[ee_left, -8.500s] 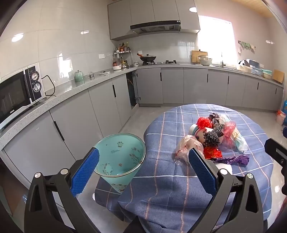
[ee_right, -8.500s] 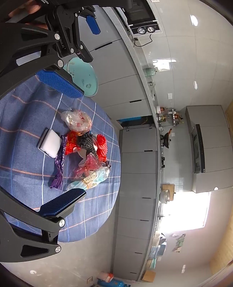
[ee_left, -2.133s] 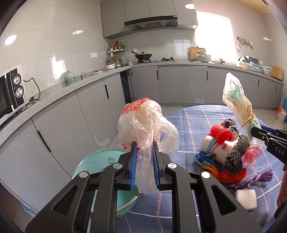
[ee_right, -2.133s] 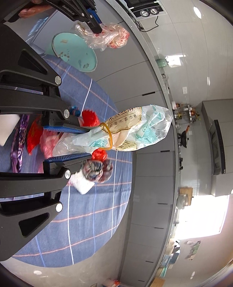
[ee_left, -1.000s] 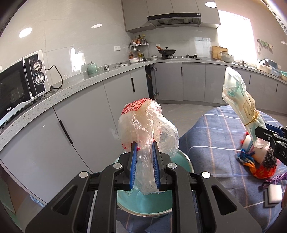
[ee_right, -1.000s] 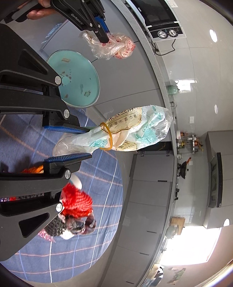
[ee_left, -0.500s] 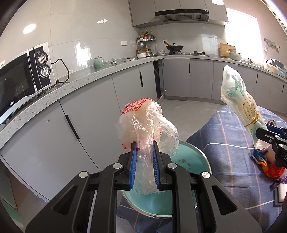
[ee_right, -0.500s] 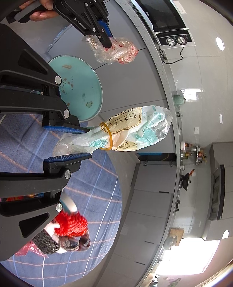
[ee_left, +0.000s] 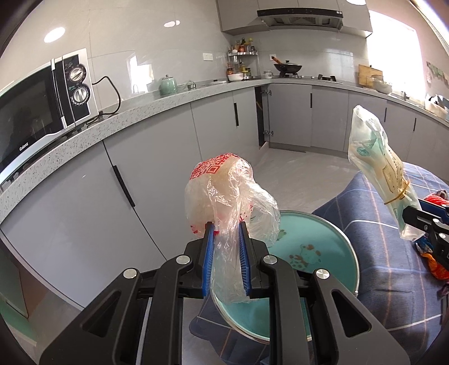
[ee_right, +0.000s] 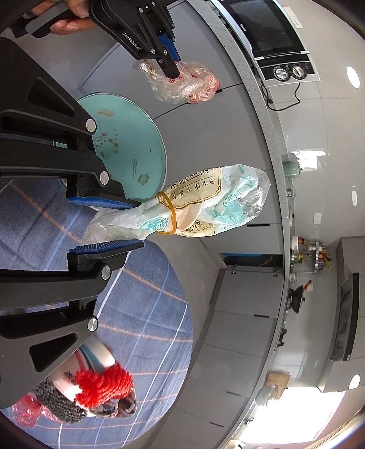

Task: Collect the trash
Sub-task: 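Carry both held bags over the teal bin, then open the left tool and the right tool to drop both bags into the bin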

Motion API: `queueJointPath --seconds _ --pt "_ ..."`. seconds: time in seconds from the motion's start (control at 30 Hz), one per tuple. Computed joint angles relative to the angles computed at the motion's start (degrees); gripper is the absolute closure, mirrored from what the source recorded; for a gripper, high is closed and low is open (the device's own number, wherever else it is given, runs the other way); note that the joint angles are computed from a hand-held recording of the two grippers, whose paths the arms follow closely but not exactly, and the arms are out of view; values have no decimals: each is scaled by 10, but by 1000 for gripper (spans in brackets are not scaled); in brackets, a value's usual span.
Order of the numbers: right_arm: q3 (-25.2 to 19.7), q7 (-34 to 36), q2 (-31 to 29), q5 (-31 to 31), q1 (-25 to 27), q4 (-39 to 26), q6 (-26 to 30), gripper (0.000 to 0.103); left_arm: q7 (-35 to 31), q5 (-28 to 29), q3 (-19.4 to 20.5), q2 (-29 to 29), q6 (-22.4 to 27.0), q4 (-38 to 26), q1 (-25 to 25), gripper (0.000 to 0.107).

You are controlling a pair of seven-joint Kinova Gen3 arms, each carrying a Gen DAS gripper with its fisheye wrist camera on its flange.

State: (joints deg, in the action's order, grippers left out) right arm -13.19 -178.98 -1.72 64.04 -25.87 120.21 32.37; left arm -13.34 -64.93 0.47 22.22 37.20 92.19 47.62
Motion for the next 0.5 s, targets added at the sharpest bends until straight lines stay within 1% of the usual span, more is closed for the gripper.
queueJointPath --seconds 0.33,0.43,0.47,0.5 --pt "11 30 26 -18 -12 -17 -13 80 -10 13 -4 4 -19 7 -10 88" --pt "15 39 32 -23 -15 -20 -19 78 -18 19 -6 4 -25 6 -13 85" --pt "15 38 35 -23 -18 -24 -16 75 -18 19 -8 4 -26 7 -12 82" --pt "17 39 36 -23 -19 -24 -18 74 -18 18 -10 5 -27 7 -11 80"
